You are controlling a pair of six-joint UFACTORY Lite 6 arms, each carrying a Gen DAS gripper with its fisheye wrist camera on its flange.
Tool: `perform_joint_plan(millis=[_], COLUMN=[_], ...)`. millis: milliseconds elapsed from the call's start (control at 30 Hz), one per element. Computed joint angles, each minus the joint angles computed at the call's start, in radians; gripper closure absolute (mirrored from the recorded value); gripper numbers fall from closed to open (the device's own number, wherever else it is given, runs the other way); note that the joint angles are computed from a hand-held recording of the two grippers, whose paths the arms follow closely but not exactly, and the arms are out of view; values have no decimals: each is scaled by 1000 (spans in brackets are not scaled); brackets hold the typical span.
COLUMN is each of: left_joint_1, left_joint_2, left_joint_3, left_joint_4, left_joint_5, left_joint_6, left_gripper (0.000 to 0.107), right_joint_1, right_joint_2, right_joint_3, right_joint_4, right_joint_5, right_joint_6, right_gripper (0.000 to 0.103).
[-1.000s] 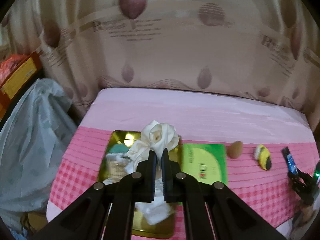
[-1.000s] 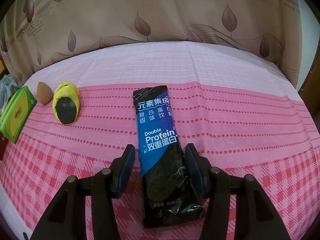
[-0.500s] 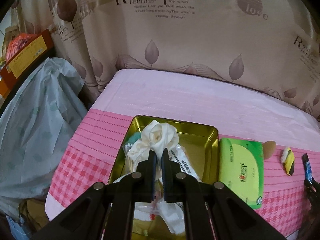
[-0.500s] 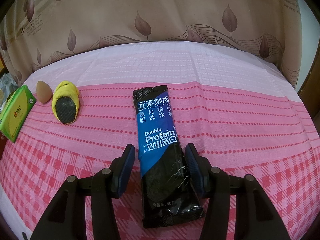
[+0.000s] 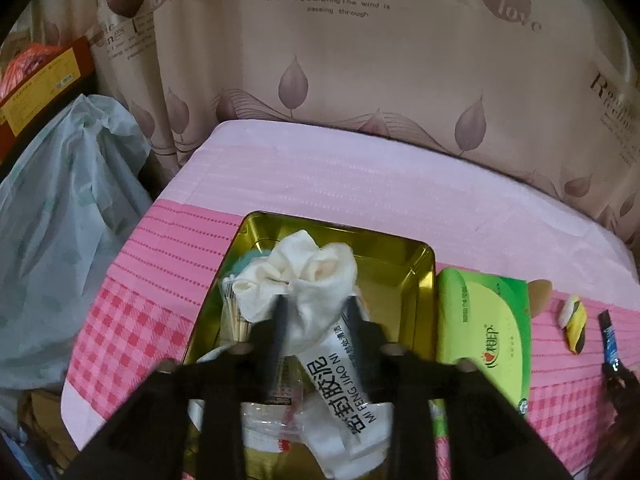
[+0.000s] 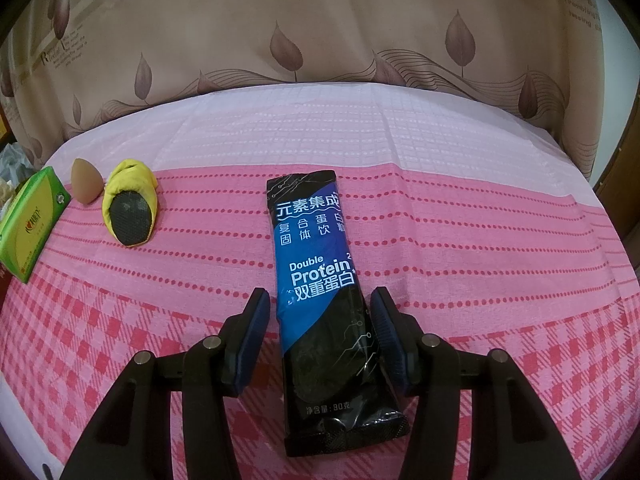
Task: Organize soft objects
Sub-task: 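Carry the cream scrunchie into the gold tin and open the left gripper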
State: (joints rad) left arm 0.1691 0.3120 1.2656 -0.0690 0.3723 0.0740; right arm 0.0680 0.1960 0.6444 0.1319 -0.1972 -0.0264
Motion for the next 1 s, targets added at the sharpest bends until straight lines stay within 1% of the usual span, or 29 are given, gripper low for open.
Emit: perform_joint_plan(millis=[100, 267, 333, 467, 500, 633, 700, 733, 767, 800, 833, 900, 967, 1000], left_joint_1=[1, -16, -18, -19, -21, -5, 19, 31, 41, 58, 73, 113, 146, 155], left_joint_2=[-29, -94, -138, -248, -286, -417, -478, -505, -529, -559, -582, -630, -653, -660], left_joint_3=[-23, -71, -111, -223, -265, -409, -482, -516, -546, -581, -607, -664, -705, -729], left_joint_4=[-45, -14, -30, -19, 28, 150, 143, 171, 190, 194, 197, 186, 166, 208], left_joint_5=[-5, -3, -12, -40, -53, -99, -116, -119, -125, -134, -142, -167, -190, -209], left_joint_6=[57, 28, 48, 48, 6, -112, -93, -110, -124, -118, -113, -95, -66, -101], left_gripper=[63, 62, 62, 62, 62, 62, 62, 62, 62, 62, 62, 62, 62, 62], right_joint_1=[-1, 4, 10, 21, 28, 23, 24, 23, 34, 37, 43, 64, 73, 77], right_joint_2=[1, -3, -4, -1, -1, -3, -4, -5, -6, -7, -11, -16, -21, -26], right_joint_3=[3, -1, -2, -1, 0, -1, -3, -4, -5, -5, -8, -12, -15, -18], right_joint_4=[9, 51, 83, 141, 165, 142, 155, 160, 203, 214, 235, 343, 394, 419], right_joint_5=[2, 2, 1, -1, -1, 0, -2, -2, -4, -5, -9, -16, -20, -20], right_joint_6=[-13, -54, -80, -131, -150, -130, -145, -153, -188, -200, -222, -322, -365, -381], right_gripper=[52, 52, 52, 52, 52, 52, 53, 54, 55, 60, 62, 64, 65, 66])
